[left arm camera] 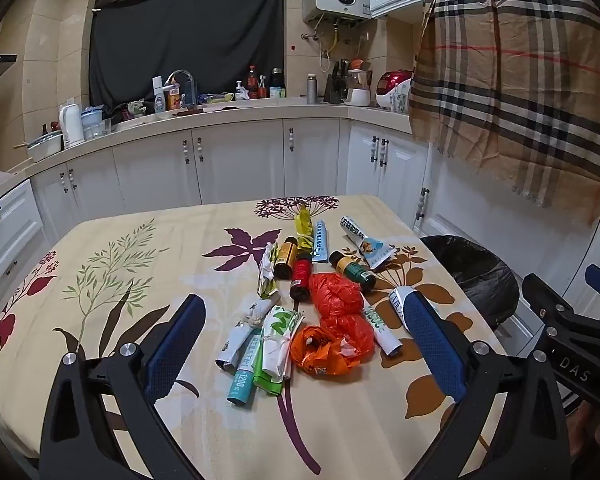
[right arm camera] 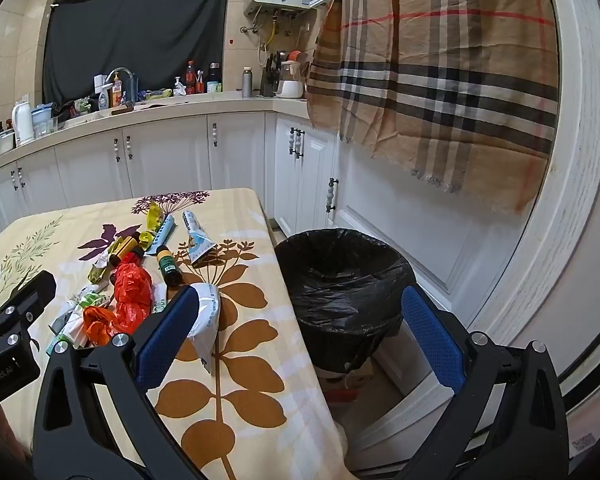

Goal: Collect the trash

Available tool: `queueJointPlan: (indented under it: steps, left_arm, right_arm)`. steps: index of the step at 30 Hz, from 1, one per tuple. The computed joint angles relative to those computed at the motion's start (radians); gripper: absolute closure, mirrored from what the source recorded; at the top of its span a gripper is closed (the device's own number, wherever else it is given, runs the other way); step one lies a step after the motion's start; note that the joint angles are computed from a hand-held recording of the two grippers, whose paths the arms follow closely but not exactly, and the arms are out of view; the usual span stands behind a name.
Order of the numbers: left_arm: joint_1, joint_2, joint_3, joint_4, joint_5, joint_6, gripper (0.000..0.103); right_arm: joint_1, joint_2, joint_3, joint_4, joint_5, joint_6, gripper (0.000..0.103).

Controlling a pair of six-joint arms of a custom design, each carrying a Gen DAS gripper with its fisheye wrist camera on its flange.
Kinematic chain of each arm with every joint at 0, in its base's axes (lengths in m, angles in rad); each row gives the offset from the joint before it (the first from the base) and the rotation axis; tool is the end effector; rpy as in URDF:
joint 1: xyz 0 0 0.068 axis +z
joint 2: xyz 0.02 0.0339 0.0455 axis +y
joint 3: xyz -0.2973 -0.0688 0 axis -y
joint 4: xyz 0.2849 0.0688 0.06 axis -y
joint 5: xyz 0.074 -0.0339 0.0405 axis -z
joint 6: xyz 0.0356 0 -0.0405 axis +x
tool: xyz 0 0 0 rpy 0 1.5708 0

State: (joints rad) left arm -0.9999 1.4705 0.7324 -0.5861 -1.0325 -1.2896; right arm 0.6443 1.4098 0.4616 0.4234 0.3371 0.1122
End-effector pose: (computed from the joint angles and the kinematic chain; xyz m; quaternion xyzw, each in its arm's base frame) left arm 0.1683 -0.2055 0.1725 -0.1847 0.8453 0.1051 0.4903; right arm 0.2312 0.1590 0.1566 -0.1437 0.8460 0.0468 0.5113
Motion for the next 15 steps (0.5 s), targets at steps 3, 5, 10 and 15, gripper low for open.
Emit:
queueJointPlan:
  steps: [3,5,10,15]
  left_arm:
    - [-0.003,-0.004,-0.002,-0.003,-0.003,-0.001,0.006]
    - [-0.004,-0.010,-0.005,-0.003,-0.003,0.002,0.006]
    - [0.005,-0.021,0.004,-0.032,0.001,-0.002,0.006]
    - [-0.002,-0.011,0.013,-0.047,-0.003,-0.022,0.006]
  right_arm:
    - [-0.002,-0.002,-0.001,0.001,-0.002,-0.001,0.004]
    - [-0.003,-0.004,-0.001,-0.002,-0.002,-0.002,0.004]
    - [-0.003,-0.004,0.001,-0.002,0.000,-0.005,0.004]
    - [0.006,0.007,0.006,0.004,0.009,-0.001,0.004]
